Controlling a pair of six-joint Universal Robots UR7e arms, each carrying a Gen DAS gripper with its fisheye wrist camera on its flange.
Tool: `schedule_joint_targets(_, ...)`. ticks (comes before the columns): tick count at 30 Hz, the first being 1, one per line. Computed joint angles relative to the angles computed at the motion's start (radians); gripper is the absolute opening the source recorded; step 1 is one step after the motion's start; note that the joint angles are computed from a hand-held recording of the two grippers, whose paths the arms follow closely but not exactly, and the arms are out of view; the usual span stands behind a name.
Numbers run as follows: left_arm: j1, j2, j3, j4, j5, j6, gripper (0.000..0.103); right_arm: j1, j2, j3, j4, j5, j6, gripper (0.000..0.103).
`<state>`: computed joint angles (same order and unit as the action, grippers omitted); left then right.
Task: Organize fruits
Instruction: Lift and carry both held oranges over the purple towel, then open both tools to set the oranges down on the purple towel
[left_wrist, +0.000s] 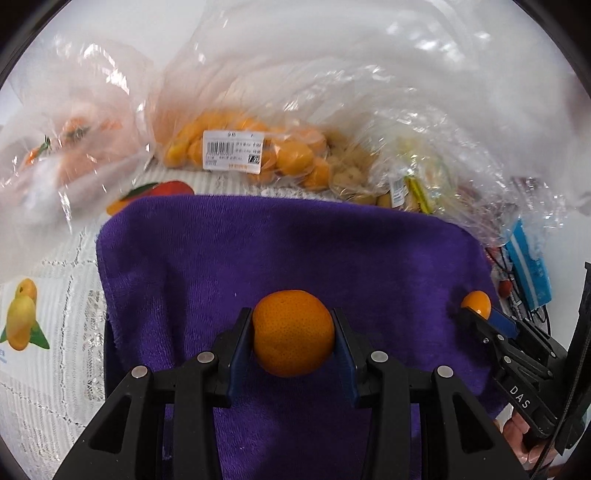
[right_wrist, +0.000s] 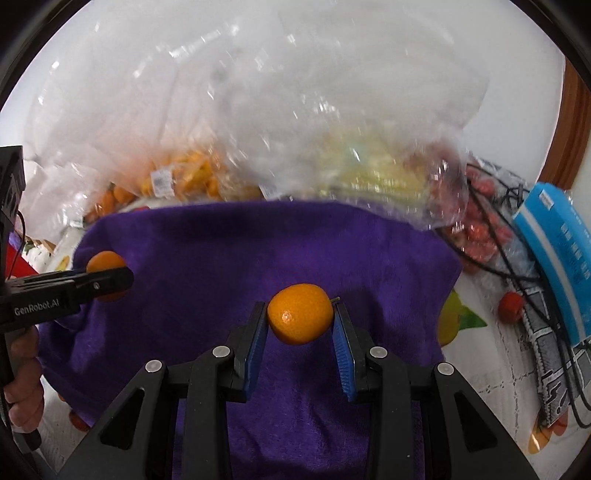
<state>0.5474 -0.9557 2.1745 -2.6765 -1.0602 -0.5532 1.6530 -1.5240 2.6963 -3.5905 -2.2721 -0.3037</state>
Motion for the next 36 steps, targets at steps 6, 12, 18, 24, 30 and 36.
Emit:
schedule_joint_targets(6, 0.007, 0.009, 0.003, -0.007, -0.003, 0.008, 0.039, -0.035, -0.007, 0.003, 0.035, 0.014, 0.015, 0.035)
schedule_joint_targets(12, 0.005, 0.005, 0.005, 0.003, -0.006, 0.017, 0.04, -0.029, 0.013, -0.007, 0.041, -0.008, 0.012, 0.035)
schedule_joint_targets(18, -0.014, -0.02, 0.008, 0.073, -0.005, -0.011, 0.05, -0.02, -0.035, -0.009, 0.125, 0.001, 0.041, 0.042)
schedule_joint_targets(24, -0.063, -0.088, 0.048, 0.096, 0.02, -0.037, 0.055, 0.036, -0.09, 0.039, 0.057, -0.008, 0.042, 0.074)
schedule_joint_targets(30, -0.143, -0.201, 0.131, 0.108, 0.057, -0.105, 0.055, 0.151, -0.155, 0.073, 0.052, -0.127, 0.075, 0.082)
schedule_joint_targets(36, -0.222, -0.303, 0.199, 0.165, 0.093, -0.188, 0.055, 0.259, -0.315, 0.11, 0.255, -0.23, 0.212, 0.082)
